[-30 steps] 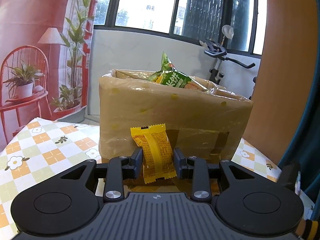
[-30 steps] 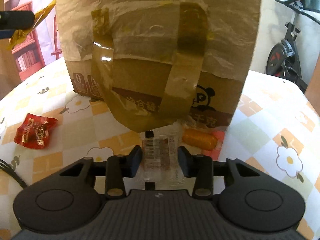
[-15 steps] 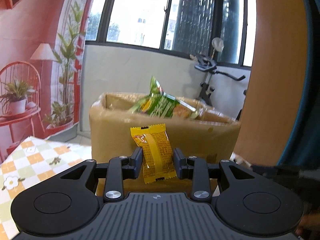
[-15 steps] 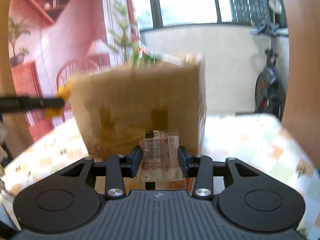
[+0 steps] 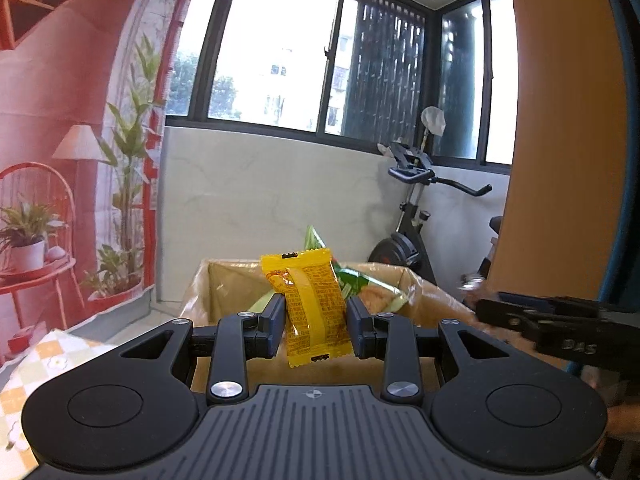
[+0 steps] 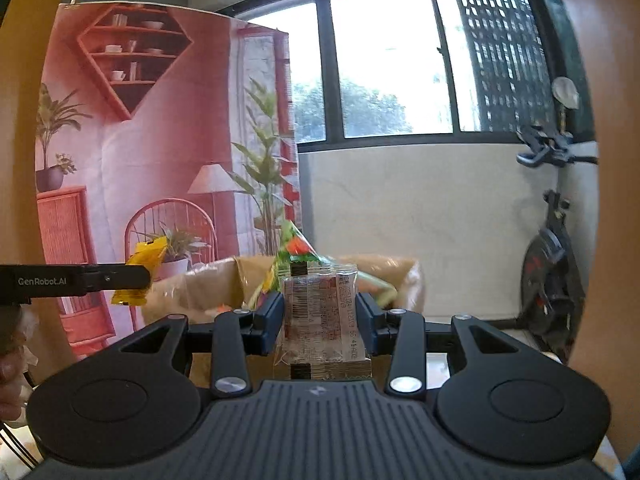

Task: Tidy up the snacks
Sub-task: 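Lift both items over the box and open both tools to drop them, then reach both tools back down, left tool over the red candy bag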

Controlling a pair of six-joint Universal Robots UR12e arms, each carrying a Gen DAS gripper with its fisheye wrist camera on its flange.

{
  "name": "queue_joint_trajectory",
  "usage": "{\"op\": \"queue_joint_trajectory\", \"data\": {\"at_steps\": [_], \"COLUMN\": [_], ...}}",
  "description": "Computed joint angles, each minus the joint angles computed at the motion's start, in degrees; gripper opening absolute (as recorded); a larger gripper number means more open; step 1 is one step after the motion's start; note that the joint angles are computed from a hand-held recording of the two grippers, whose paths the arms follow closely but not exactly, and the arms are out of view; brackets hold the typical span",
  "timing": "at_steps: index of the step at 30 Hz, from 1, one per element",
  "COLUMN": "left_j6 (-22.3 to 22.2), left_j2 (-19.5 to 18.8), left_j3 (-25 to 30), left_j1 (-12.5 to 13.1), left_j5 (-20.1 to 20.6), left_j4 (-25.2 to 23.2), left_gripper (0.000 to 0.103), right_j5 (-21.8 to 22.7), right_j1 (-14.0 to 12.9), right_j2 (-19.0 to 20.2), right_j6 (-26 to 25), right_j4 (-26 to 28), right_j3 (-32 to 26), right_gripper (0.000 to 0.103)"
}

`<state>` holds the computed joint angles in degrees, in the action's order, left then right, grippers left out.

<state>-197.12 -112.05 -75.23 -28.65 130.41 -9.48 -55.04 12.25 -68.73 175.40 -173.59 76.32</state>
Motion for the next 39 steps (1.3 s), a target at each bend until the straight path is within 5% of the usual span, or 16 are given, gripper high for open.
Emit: {"op": "queue_joint_trajectory", "data": {"at_steps": [4,10,14,21,28,34,39], "left_j6": [-1.6,-4.6,-5.9,-13.6,-14.5,-21.8,-28.4], "left_j2": [-0.9,-1.6,-1.4,2.5,6.7,9.4,10.3], "left_j3": [2.3,5.1,5.9,0.9,-5.6,-10.6,-12.9], "left_j1": [1.9,4.4,5.0,4.8,3.7,3.3,3.0], "left_j5": [-3.6,-7.7,-7.1,-7.1,-6.7,-7.6,-10.0], "left_j4": [-3.2,-12.5,-17.9,-16.5,-11.2,-16.5,-24.4], "left_gripper": [0.035,0.036,0.046,0.05,0.054,0.054,0.054], "right_j5": [-0.8,-10.2,-12.4,-10.1,-6.7,-5.5,-5.8], "right_j1": [1.5,4.3,4.7,3.7,1.7,0.1,-0.6], "right_j2": [3.9,8.3,8.9,6.5,1.6,-1.3,-2.9], "right_j6": [-1.4,-4.4,-3.2,-3.8,0.0,2.0,1.2], "right_j4": [5.7,16.8,17.2,12.7,4.4,-1.3,1.8], "right_j3": [-6.6,-14.7,-15.4,-11.0,-2.4,4.5,8.3], "right_gripper": [0.042,0.05,0.054,0.06,0.06,0.06,0.06]}}
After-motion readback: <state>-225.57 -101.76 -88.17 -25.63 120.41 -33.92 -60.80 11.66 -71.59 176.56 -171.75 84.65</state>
